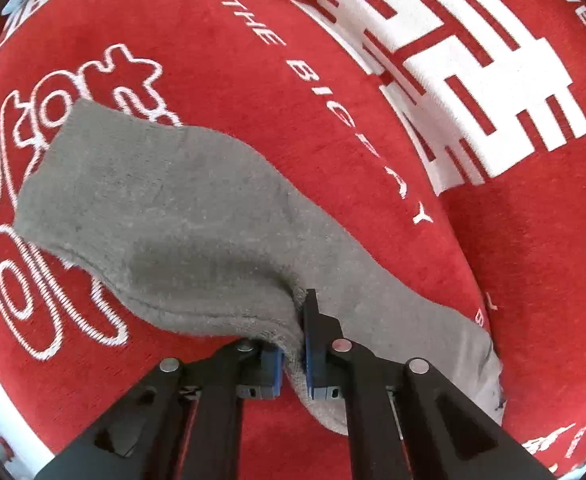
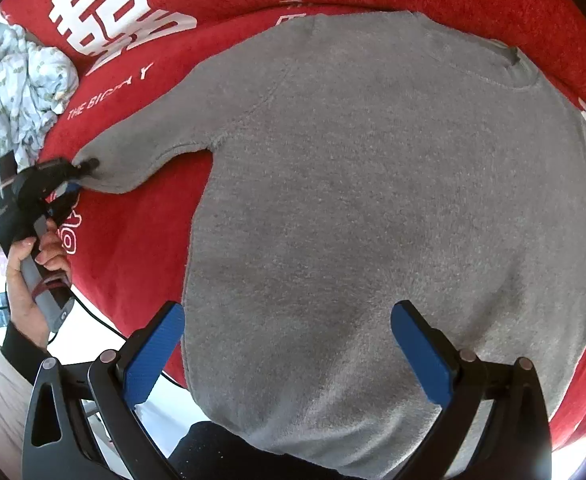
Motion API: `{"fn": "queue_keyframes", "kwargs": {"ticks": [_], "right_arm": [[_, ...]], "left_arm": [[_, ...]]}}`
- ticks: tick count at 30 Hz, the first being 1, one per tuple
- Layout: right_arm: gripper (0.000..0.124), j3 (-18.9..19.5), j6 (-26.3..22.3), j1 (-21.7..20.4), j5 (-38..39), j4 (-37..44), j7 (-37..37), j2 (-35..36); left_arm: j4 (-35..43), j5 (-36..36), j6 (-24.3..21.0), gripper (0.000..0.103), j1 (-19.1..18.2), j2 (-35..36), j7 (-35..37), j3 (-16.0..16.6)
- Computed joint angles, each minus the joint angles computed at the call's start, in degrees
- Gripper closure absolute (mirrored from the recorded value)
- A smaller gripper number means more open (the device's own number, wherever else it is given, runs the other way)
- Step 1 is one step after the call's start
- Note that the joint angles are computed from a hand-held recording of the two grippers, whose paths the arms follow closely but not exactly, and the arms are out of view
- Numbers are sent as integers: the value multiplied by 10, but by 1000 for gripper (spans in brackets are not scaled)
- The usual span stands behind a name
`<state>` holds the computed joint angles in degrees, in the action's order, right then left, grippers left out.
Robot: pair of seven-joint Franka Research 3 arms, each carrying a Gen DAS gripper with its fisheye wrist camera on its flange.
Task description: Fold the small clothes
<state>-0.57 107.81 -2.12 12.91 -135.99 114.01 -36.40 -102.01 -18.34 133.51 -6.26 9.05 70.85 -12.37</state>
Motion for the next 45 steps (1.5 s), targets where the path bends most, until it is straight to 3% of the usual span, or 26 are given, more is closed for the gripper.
{"fn": "queue_keyframes", "kwargs": {"ticks": [7,14,20,24,27,28,30,31,32,35,39,42,45], "right_arm": [[21,-6,0,-12,-7,-16,0,-37],[21,-24,-5,-67,-32,-47,17,-109],[21,-52,-33,-149,-77,-79,29,-182],[21,-73,-58,-200,-100,-100,27,-210],[21,-79,-74,-226,-112,-112,22,-218],[21,-81,-77,-235,-114,-117,22,-220],[21,-79,-77,-244,-115,-121,24,-221],[21,-77,-74,-246,-115,-122,25,-219],[21,-72,-72,-246,-114,-121,27,-217],[21,-62,-42,-235,-117,-113,17,-197],[21,-30,41,-189,-145,-78,-33,-129],[21,8,102,-160,-203,-43,-77,-58],[21,50,142,-142,-293,-22,-106,6]], "left_arm": [[24,-17,23,94,-29,-24,111,-27],[177,-45,-9,94,-106,59,209,-85],[309,-1,-72,94,-207,163,209,-124],[356,83,-127,94,-280,217,186,-113],[367,106,-185,94,-298,237,172,-108],[354,116,-194,90,-300,229,168,-105],[312,123,-192,64,-291,199,169,-102],[296,129,-189,43,-287,184,171,-101],[284,138,-185,30,-283,168,173,-98],[251,150,-170,30,-261,121,189,-93],[238,208,-160,30,-241,98,159,-62],[289,276,-206,30,-244,143,117,-38],[322,301,-240,30,-242,180,90,-28]]}}
